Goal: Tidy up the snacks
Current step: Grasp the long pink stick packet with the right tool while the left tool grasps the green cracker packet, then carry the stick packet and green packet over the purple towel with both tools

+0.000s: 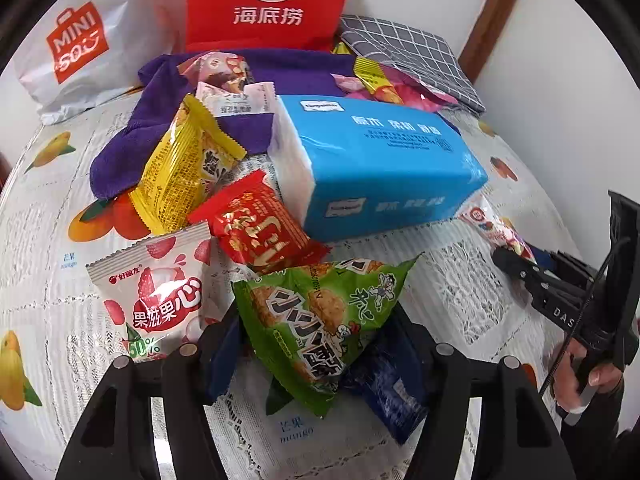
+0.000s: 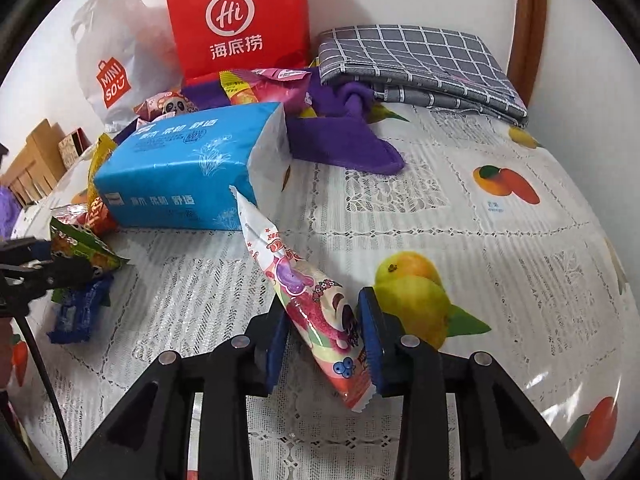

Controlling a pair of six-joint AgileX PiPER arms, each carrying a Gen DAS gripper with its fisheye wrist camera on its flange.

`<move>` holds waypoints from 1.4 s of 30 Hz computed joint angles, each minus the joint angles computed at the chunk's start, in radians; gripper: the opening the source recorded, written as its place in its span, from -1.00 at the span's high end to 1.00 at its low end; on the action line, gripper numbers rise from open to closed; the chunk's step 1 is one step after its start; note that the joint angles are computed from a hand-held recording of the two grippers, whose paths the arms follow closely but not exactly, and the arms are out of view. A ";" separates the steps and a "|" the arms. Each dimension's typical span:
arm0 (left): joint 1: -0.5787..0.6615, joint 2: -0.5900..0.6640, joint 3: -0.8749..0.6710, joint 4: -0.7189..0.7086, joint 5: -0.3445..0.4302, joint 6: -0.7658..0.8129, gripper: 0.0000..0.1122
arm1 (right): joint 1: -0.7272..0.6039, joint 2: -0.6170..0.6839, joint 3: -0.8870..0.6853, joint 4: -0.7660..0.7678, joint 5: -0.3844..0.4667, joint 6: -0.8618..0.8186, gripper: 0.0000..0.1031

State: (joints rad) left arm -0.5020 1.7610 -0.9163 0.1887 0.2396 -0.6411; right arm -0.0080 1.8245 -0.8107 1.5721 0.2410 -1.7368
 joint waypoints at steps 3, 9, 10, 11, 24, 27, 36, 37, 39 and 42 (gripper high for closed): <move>-0.002 -0.014 0.022 0.062 -0.025 -0.058 0.02 | -0.016 0.004 -0.003 -0.006 0.025 0.006 0.31; 0.002 -0.071 0.050 0.040 -0.026 -0.044 0.04 | -0.019 0.005 0.000 0.015 0.032 -0.018 0.32; 0.006 -0.080 0.052 0.007 -0.023 -0.012 0.04 | -0.027 0.006 -0.001 0.012 0.046 -0.016 0.32; 0.007 -0.093 0.053 -0.008 -0.015 0.003 0.04 | -0.033 0.006 0.000 0.014 0.057 -0.019 0.33; 0.012 -0.196 -0.033 -0.096 0.094 0.111 0.04 | -0.020 -0.134 -0.030 -0.253 0.169 0.254 0.45; 0.042 -0.230 -0.032 -0.215 0.098 0.229 0.04 | -0.010 -0.171 -0.061 -0.356 0.193 0.360 0.45; 0.113 -0.317 -0.034 -0.327 0.146 0.344 0.04 | 0.001 -0.223 -0.128 -0.496 0.256 0.548 0.46; 0.115 -0.324 -0.033 -0.319 0.149 0.340 0.04 | 0.005 -0.228 -0.140 -0.516 0.262 0.578 0.46; 0.118 -0.341 -0.038 -0.294 0.161 0.317 0.04 | 0.013 -0.237 -0.155 -0.552 0.264 0.623 0.46; 0.123 -0.367 -0.051 -0.281 0.182 0.306 0.04 | 0.018 -0.249 -0.182 -0.593 0.285 0.680 0.46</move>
